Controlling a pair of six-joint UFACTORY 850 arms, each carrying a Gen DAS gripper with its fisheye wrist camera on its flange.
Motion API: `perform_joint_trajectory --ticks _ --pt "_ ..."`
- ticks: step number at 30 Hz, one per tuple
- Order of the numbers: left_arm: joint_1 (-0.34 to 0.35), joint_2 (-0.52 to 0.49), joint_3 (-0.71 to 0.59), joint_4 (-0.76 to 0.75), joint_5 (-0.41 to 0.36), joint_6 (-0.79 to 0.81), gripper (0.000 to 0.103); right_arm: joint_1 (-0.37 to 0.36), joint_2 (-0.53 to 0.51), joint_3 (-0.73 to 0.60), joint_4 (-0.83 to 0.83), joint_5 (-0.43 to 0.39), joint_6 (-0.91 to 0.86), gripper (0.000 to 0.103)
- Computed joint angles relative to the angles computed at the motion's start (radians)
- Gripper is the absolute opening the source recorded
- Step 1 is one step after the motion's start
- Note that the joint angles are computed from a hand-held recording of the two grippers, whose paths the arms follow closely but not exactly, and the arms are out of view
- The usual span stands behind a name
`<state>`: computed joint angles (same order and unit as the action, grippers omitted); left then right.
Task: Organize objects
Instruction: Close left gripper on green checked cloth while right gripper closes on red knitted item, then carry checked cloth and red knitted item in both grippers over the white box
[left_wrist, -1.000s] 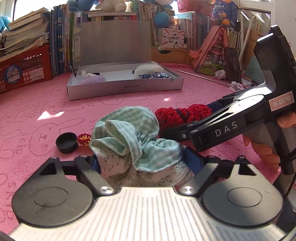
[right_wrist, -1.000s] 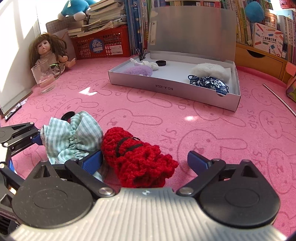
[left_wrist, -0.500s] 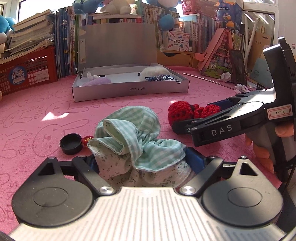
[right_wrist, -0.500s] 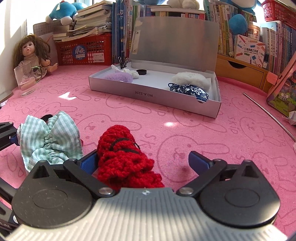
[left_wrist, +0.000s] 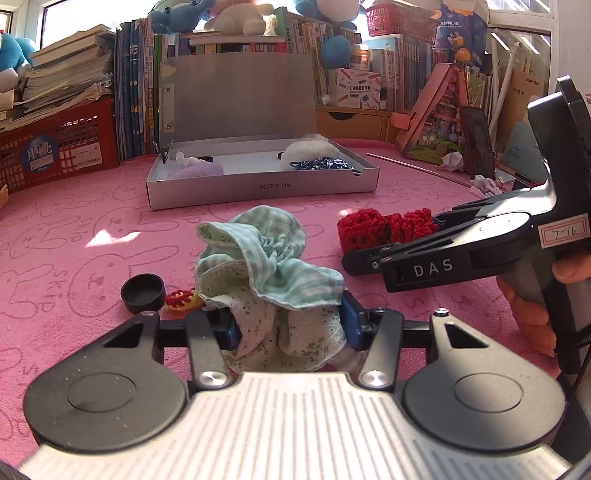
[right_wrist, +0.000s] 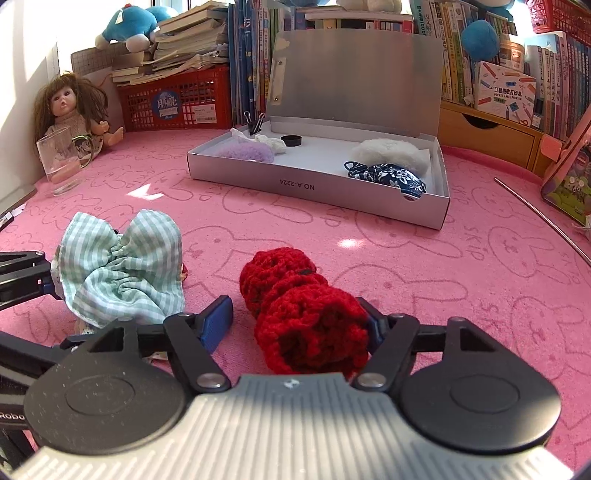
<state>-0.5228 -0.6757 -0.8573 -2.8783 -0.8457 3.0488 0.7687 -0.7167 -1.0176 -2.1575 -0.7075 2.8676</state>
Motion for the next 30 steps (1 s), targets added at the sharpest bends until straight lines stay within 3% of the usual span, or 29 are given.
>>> perform_joint_trajectory --ticks 2,7,21,30 --pt "0.0 0.004 -0.002 -0.004 0.002 -0.006 0.05 -0.001 0.004 0.001 0.009 -0.002 0.002 0.054" --pt "0.0 0.013 -0.006 -0.004 0.0 -0.025 0.048 -0.008 0.021 0.017 -0.018 -0.002 0.038 0.048" --pt "-0.002 0.035 -0.062 -0.02 0.012 -0.036 0.048 -0.012 0.052 0.026 0.005 -0.054 0.017 0.045" --pt "0.013 0.016 -0.177 -0.031 0.085 -0.077 0.048 -0.048 0.082 0.015 0.035 -0.067 -0.022 0.045"
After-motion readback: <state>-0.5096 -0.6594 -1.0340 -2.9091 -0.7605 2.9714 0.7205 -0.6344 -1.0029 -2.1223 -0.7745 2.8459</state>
